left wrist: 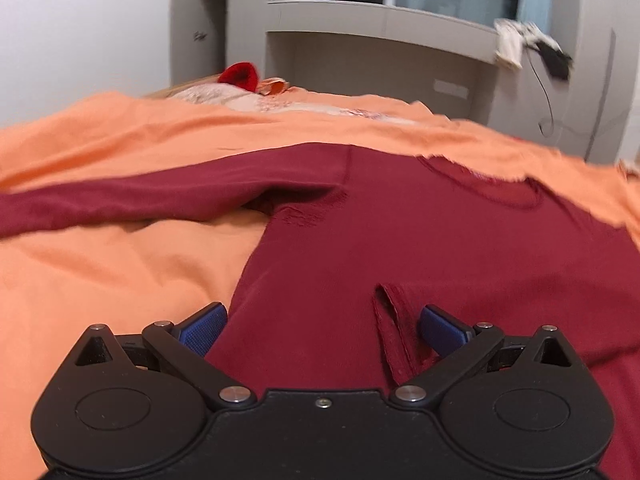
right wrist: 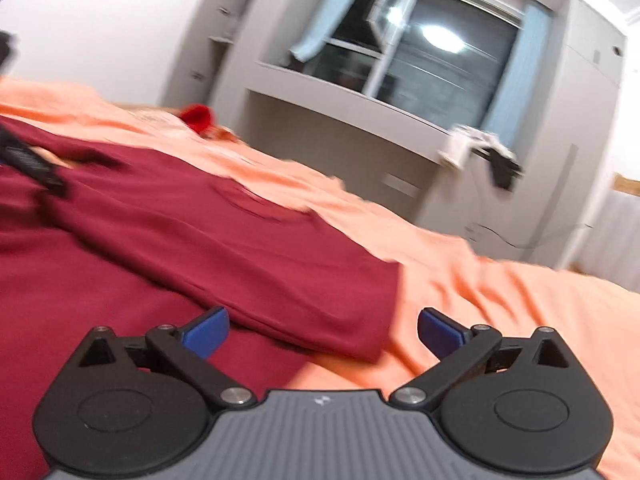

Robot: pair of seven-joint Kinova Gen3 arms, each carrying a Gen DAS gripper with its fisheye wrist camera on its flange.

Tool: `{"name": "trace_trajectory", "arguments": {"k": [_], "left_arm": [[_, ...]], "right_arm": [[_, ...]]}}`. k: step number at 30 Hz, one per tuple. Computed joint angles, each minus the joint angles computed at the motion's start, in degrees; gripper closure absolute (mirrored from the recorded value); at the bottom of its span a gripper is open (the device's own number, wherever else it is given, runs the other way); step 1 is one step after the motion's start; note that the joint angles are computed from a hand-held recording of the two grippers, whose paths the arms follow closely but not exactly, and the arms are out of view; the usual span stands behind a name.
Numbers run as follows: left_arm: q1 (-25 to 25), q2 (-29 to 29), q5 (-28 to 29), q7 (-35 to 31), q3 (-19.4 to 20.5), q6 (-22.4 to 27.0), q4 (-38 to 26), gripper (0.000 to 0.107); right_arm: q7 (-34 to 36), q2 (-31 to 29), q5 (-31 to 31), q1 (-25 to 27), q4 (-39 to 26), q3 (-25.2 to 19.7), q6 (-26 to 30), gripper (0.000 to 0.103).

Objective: Fold small clothes

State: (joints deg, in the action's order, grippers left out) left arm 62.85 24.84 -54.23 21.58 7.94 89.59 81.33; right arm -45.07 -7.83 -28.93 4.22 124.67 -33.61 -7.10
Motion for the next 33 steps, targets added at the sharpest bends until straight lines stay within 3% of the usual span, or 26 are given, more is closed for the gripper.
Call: {"name": "trace_trajectory", "arguments": {"k": [2,4,8,11,14,16,17,19,20,23,25,27,29,31,32,33], "left_arm": [[-0.2,0.5,1.2,-2.9,0.5,1.1,-1.3,0.005],[0.2,0.4,1.8,-4.3,0.7,1.3,-1.2,0.005],[1.1,0.7,2.1,-6.2,0.8,1.9,-0.9,0.005],[1.7,1.6,1.8,-7.2,0.6,2.8,-1.7,0.005],[2.1,2.1,1.7,-7.6,0.2,3.1,-2.1,0.005],[2.5,2.1,1.8,-7.7,-0.4,3.0,-2.1,0.005],[2.3,2.1,1.6,-7.5,0.1,3.1,-1.9,0.005],[-0.2,2.1,0.0,-6.0,4.3,4.1,-1.4,0.005],[-1.9,2.1,-1.0,-5.2,6.9,4.6,-1.1,0.005],[-1.8,0.0,-3.7,-1.0,8.5,3.1,2.3,0.005],[2.4,-2.6,-5.1,3.7,4.3,0.3,6.1,0.005],[6.0,-4.8,-5.5,8.4,0.8,-0.5,8.8,0.005],[6.4,-6.5,-5.7,12.3,1.5,1.8,10.7,0.005],[5.8,-7.8,-5.0,15.8,3.1,5.8,11.9,0.005],[6.8,-8.6,-4.5,18.2,2.3,7.4,12.9,0.005],[8.6,-9.6,-3.6,20.5,0.4,8.5,14.0,0.005]], "right_arm": [[4.2,1.1,-4.7,5.0,-1.5,-2.9,2.1,0.001],[6.7,2.2,-9.3,6.7,-3.7,-2.3,6.8,0.001],[8.1,5.0,-18.6,1.8,-8.8,7.5,16.1,0.003],[8.5,6.6,-25.6,-1.4,-11.4,15.5,23.1,0.011],[9.3,8.4,-30.0,-5.8,-12.2,22.3,25.8,0.034],[6.3,9.5,-28.4,-8.5,-12.4,25.0,25.6,0.066],[5.0,10.0,-27.1,-9.2,-12.8,25.8,26.2,0.069],[3.7,9.8,-24.8,-9.3,-12.6,25.5,25.7,0.086],[2.3,9.4,-22.9,-8.9,-12.2,24.4,24.6,0.089],[-3.5,9.9,-17.3,-3.0,-12.8,17.1,23.0,0.091],[-3.4,9.9,-17.7,1.9,-13.0,12.8,23.8,0.091],[-2.6,9.5,-18.5,3.5,-12.7,11.6,24.0,0.091],[0.2,9.0,-20.5,3.4,-12.3,11.7,23.5,0.09],[4.8,8.3,-24.7,3.6,-11.9,12.0,24.1,0.079],[7.1,7.7,-27.0,3.3,-11.5,12.9,24.6,0.075],[9.4,7.3,-29.3,3.3,-11.4,13.5,25.6,0.064]]}}
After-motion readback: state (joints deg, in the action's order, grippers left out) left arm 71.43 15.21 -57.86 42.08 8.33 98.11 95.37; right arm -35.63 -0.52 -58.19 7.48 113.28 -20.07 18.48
